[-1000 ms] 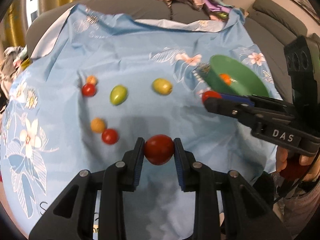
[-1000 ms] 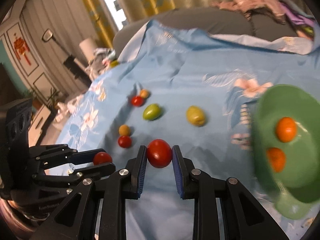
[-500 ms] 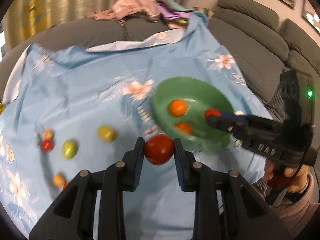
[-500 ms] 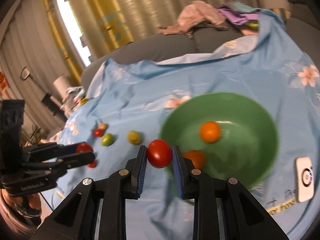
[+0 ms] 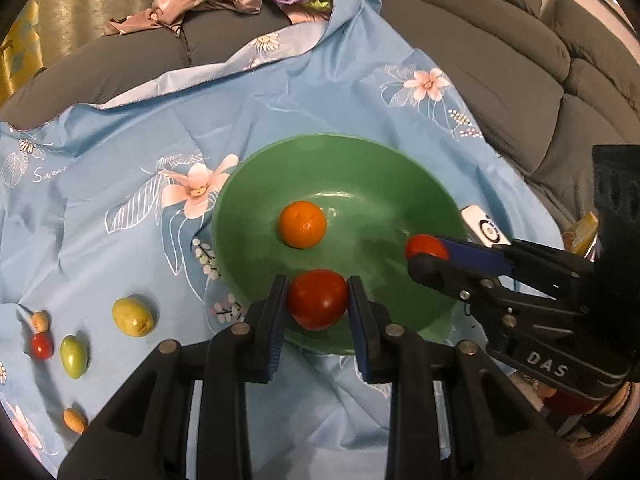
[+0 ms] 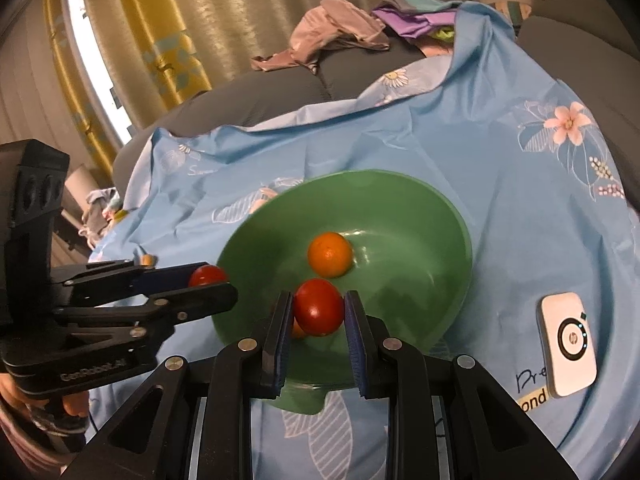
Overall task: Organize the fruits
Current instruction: 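Lower the red tomato into the green bowl and open the right gripper, then return the right gripper to the remaining tomatoes and grasp a red tomato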
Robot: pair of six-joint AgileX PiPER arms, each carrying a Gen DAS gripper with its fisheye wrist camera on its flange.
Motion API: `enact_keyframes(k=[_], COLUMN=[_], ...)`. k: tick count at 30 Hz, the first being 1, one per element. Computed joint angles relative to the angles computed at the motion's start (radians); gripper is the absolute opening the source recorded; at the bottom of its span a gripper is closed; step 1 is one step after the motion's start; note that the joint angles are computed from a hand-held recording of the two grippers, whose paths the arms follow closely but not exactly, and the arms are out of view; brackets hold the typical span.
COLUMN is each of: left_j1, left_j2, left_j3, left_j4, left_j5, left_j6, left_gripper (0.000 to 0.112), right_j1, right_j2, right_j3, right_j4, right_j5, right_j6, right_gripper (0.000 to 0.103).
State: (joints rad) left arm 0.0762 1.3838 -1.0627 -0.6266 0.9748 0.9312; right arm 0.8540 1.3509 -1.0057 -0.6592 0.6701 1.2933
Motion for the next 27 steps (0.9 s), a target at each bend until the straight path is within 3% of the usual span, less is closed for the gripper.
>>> enact_keyframes(k=[12,16,21,23,27], left_j1=[-0.047,-0.032,0.027,0.069,0.227], left_j2=[0.006,-0.018,-0.072,-0.101,-0.160], left_j3=[0.026,0.033,0.046,0.060,0.094], left_j4=[0.064,0.056,0.042,0.031,0.014], left_j5=[-0.051,-0.044,-0.009,0.008,0.066], left_j6=[-0.066,-0.056,-0.032,-0.005,0.079], left_gripper=[0.031,0.052,0.060,0.066,0.071], right_j1=[-0.001,0.013,0.039,0.053,0.091], right_j2=[-0.010,-0.005,-0.019,-0.030,-0.062], right_j3=[0.020,0.001,-0.002,0.001,0.012], right_j4=[0.017,0.015,-0.005,-0.015,-0.036], right_j5=[0.009,0.051,0.090,0.098,0.100], right_j6=[-0.009,-0.004,0.035,0.055,0.091], right_gripper=[0.028,0.030,0.033,0.039,0.041])
